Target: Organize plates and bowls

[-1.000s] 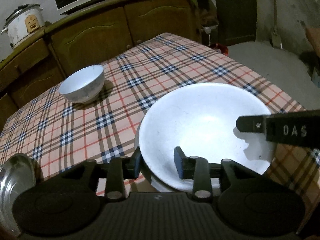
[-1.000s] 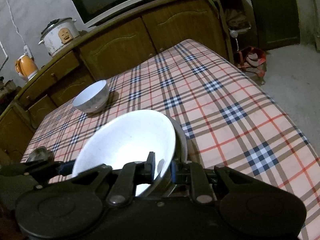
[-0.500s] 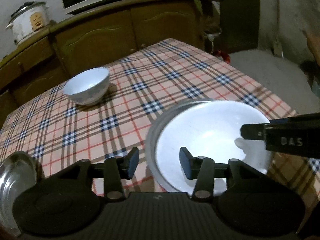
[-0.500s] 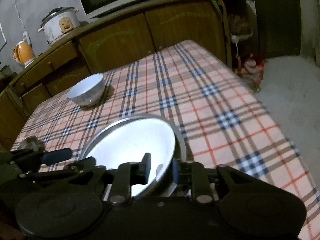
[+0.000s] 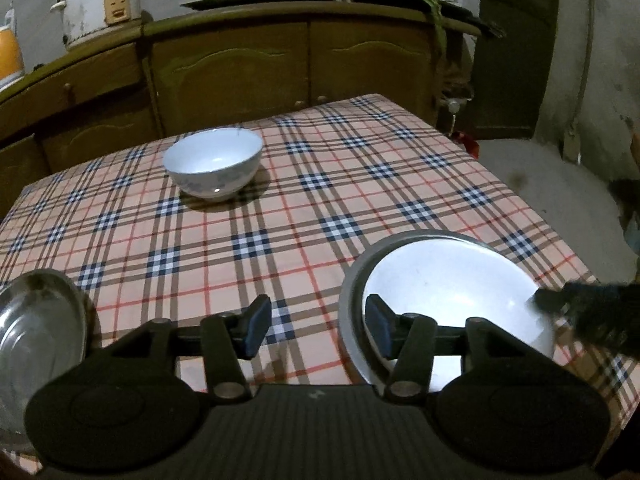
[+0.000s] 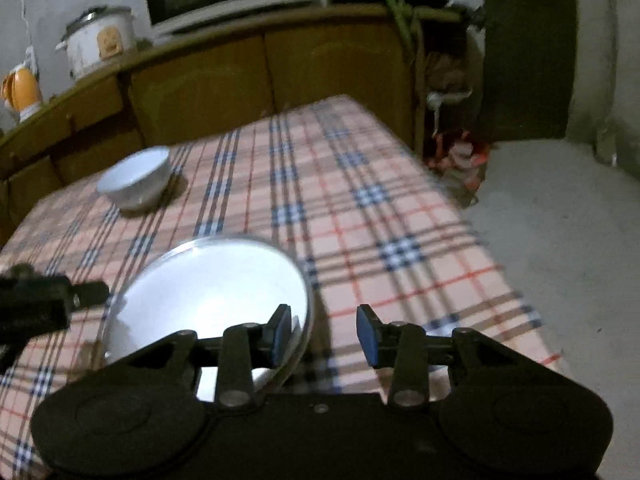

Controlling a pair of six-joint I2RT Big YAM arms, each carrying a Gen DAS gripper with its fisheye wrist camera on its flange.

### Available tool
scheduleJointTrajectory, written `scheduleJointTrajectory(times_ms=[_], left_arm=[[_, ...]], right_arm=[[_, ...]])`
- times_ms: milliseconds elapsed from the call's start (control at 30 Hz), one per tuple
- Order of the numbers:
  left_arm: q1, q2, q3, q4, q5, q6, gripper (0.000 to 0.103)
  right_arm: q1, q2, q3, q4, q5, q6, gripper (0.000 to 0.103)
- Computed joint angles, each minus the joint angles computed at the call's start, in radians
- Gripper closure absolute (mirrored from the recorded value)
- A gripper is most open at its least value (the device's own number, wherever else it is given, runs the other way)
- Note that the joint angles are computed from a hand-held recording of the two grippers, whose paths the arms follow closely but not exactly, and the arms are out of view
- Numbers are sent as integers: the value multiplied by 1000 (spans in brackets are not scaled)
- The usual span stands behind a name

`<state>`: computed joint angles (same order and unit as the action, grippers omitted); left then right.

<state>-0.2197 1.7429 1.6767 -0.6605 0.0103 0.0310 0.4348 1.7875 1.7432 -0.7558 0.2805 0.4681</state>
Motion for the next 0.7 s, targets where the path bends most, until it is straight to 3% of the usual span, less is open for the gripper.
scheduleJointTrajectory(times_ms=[67,233,400,700], left_arm=[[6,1,2,-5,4,-5,48],[25,-1,3,-3,12,-13,45],[40,12,28,-9,22,-41,45],[67,44,89,-41,6,-65,43]], right_arm=[[7,19,18,-10,-9,-9,57],[24,25,37,9,64,-24,57],[17,33,75,47,11,-32,57],[33,147,277,-7,-73,-43,54]])
